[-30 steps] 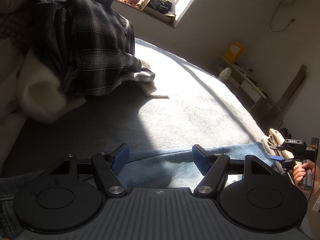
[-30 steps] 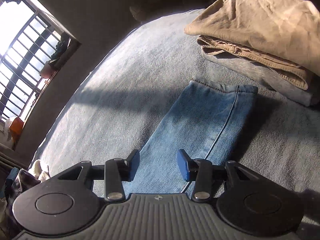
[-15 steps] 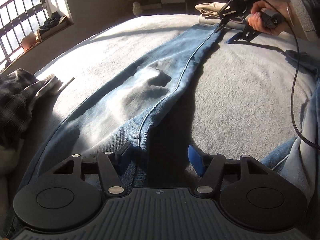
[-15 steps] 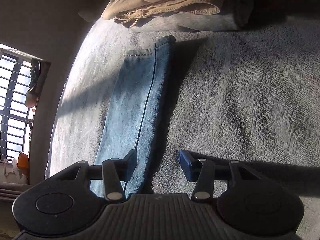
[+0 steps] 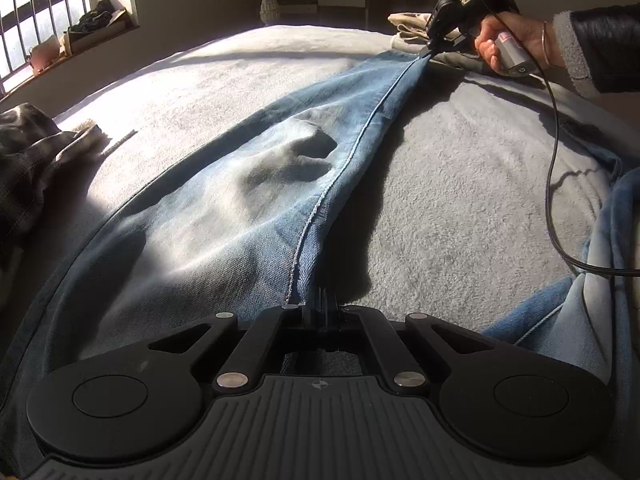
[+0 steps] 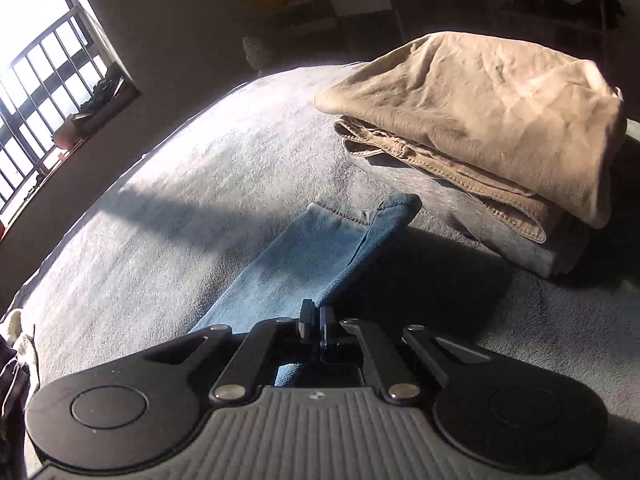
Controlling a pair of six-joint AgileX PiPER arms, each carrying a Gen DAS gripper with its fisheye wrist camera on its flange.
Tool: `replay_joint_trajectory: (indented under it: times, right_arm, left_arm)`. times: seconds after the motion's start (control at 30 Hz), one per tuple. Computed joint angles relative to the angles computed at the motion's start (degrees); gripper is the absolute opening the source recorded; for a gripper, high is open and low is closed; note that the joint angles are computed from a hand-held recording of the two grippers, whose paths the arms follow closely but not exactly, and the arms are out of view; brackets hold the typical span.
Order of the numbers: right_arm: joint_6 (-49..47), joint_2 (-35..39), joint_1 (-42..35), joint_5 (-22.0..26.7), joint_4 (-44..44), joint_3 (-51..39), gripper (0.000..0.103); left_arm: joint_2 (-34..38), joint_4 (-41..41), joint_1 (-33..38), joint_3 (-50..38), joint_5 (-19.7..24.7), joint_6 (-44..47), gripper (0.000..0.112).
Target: Fold clothes
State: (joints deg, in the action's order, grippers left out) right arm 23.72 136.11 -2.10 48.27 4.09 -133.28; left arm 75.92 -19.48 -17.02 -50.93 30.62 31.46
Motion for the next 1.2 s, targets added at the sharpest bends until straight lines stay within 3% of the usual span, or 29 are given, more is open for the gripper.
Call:
replay_joint_trajectory:
  times: [0.1, 0.2, 0.27, 0.33, 0.47, 0.6, 0.63, 0.7, 0.8, 0.87, 0.97, 1.07, 1.13, 1.2]
  right_arm:
    - [2.5, 1.3, 0.0, 1.4, -1.8, 0.2, 0.002]
    - [4.8, 0.7, -0.7, 1.2, -1.0, 1.8, 0.005]
    - [7.7, -1.6, -1.1, 0.2, -2.5, 4.6, 0.016]
    - [13.2, -4.6, -1.2, -2.0, -7.0, 8.6, 0.036]
    - [14.2, -10.3, -2.0, -7.4, -6.3, 17.5, 0.038]
    - [-1.1, -12.7, -0.7, -6.7, 8.2, 20.8, 0.038]
    - [-6.2, -12.1, 0.2, -4.7, 12.2, 19.5, 0.038]
    - [-15.0, -11.0, 2.7, 0.3, 17.1, 16.7, 0.038]
    - [-27.6, -9.1, 8.6, 8.6, 20.8, 11.3, 0.038]
    - [-35.8, -9.0, 13.3, 10.4, 21.4, 10.4, 0.038]
    - [-45.5, -8.8, 20.2, 8.6, 22.4, 11.2, 0.038]
    - [-44.4, -3.8, 25.9, 9.7, 17.8, 6.2, 0.038]
    - [-42.6, -4.0, 28.7, 2.3, 13.5, 9.5, 0.045]
    - [-37.5, -2.7, 29.1, -0.2, 12.1, 8.1, 0.048]
  left_arm:
    - [0.5, 0.5, -1.3, 1.7, -2.7, 1.3, 0.000]
    - [0.1, -6.9, 2.6, 0.2, 1.3, 6.5, 0.000]
    - [-0.8, -11.7, 5.6, -0.4, 4.2, 10.7, 0.001]
    - [-2.3, -16.9, 8.2, -0.4, 5.7, 15.4, 0.009]
    - [-2.7, -26.0, 11.6, -0.7, 5.1, 19.8, 0.016]
    - [1.1, -24.9, 10.4, -1.9, 0.2, 13.2, 0.017]
    - [2.6, -21.5, 9.4, -2.5, -1.4, 9.0, 0.017]
    - [6.2, -17.6, 9.1, -4.4, 0.6, 4.0, 0.017]
    - [5.9, -19.8, 9.2, -2.7, -0.6, 4.3, 0.017]
    - [5.6, -22.4, 9.8, -1.7, -1.1, 5.2, 0.017]
    - [5.5, -26.7, 11.3, -0.9, -0.4, 6.0, 0.017]
    - [4.8, -28.3, 11.4, 0.1, -1.1, 5.3, 0.018]
    - [4.3, -29.4, 11.5, 0.8, -1.4, 5.1, 0.018]
    - [3.5, -31.1, 11.9, 1.6, -1.1, 5.4, 0.019]
